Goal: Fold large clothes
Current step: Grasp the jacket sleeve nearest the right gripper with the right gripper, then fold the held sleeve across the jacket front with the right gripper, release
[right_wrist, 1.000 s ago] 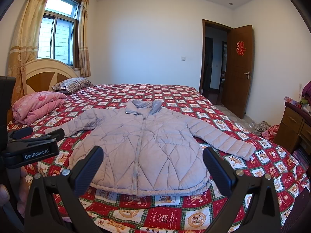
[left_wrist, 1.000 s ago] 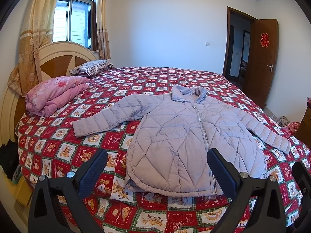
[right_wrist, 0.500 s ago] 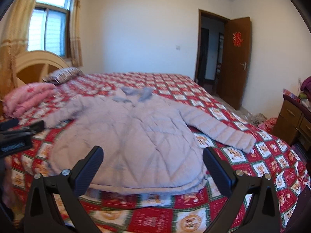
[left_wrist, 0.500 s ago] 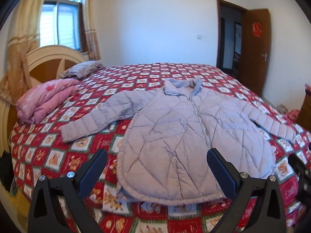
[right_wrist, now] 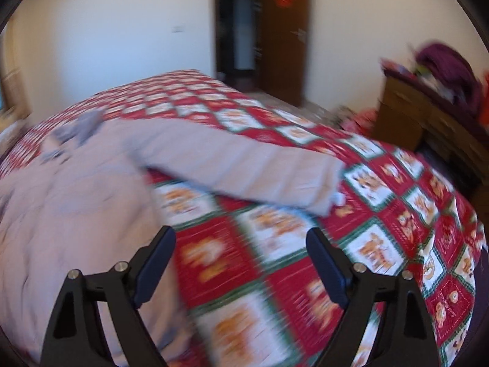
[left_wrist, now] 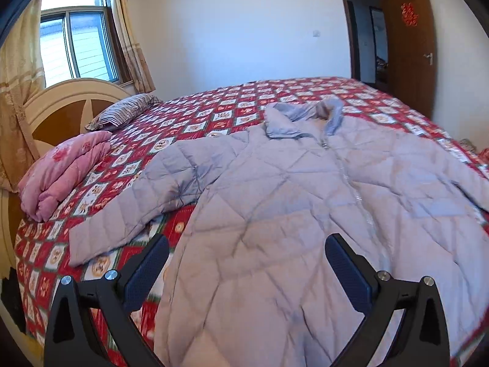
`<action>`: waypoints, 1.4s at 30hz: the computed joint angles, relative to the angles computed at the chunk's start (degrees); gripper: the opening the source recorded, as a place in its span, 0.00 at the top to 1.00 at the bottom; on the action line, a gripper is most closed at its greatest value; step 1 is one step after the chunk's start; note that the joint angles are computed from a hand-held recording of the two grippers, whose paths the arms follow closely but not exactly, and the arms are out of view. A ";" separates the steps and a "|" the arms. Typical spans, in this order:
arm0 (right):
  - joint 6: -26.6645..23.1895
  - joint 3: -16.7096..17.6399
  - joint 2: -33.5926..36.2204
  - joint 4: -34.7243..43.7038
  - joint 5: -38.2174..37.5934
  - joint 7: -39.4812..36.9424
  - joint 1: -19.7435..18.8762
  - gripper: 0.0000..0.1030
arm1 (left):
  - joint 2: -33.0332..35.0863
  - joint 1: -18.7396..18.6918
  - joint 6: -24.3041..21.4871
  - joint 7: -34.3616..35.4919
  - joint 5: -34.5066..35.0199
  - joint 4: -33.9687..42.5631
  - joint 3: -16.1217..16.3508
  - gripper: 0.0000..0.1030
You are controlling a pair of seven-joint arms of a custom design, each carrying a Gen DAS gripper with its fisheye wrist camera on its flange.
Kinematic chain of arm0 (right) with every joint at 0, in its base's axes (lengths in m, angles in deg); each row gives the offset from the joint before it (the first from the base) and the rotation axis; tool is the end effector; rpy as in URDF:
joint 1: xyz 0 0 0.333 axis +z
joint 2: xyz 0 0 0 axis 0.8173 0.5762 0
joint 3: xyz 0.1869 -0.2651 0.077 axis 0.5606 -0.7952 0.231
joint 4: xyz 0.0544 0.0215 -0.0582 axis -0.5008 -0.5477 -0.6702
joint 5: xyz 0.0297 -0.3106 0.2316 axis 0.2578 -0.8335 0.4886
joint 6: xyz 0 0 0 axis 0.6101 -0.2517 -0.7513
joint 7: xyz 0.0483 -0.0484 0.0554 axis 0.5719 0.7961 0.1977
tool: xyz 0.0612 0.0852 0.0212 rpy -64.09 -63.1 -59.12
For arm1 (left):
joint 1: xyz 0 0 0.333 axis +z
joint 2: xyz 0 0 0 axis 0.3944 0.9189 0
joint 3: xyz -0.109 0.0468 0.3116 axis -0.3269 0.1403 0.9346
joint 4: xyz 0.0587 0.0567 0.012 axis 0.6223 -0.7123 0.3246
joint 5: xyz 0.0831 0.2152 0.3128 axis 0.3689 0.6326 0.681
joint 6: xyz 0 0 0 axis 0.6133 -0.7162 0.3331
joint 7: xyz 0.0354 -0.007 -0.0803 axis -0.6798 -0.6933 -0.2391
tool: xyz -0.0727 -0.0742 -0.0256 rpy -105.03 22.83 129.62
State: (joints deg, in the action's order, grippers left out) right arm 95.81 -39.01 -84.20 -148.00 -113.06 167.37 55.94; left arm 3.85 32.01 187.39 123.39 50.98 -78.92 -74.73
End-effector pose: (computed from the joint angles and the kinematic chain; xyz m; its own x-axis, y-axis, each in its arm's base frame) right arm 0.5388 0.0880 0.5440 -0.1911 -0.9815 0.0142 -0.6359 0.1128 -0.7635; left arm 0.4930 -0.0356 0.5542 0.3039 -0.9364 -0.1755 -0.6291 -0.0589 -0.7751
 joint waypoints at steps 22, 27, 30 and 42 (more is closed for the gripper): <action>-3.67 -11.41 15.25 14.19 13.55 -11.08 4.57 0.85 | 18.81 -3.66 -8.23 0.15 2.28 15.91 6.03 0.01; -3.28 -11.76 15.03 16.31 7.57 -9.50 6.18 0.91 | 18.63 -2.58 -8.43 0.97 1.56 16.99 6.78 0.01; -2.65 -11.23 14.92 18.62 3.97 -8.22 7.53 0.91 | 18.78 -1.92 -8.91 1.74 0.77 17.72 7.13 0.01; -0.12 -8.02 20.70 29.96 4.10 -14.33 17.03 0.92 | 18.23 -0.11 -6.67 2.39 0.01 17.19 7.91 0.01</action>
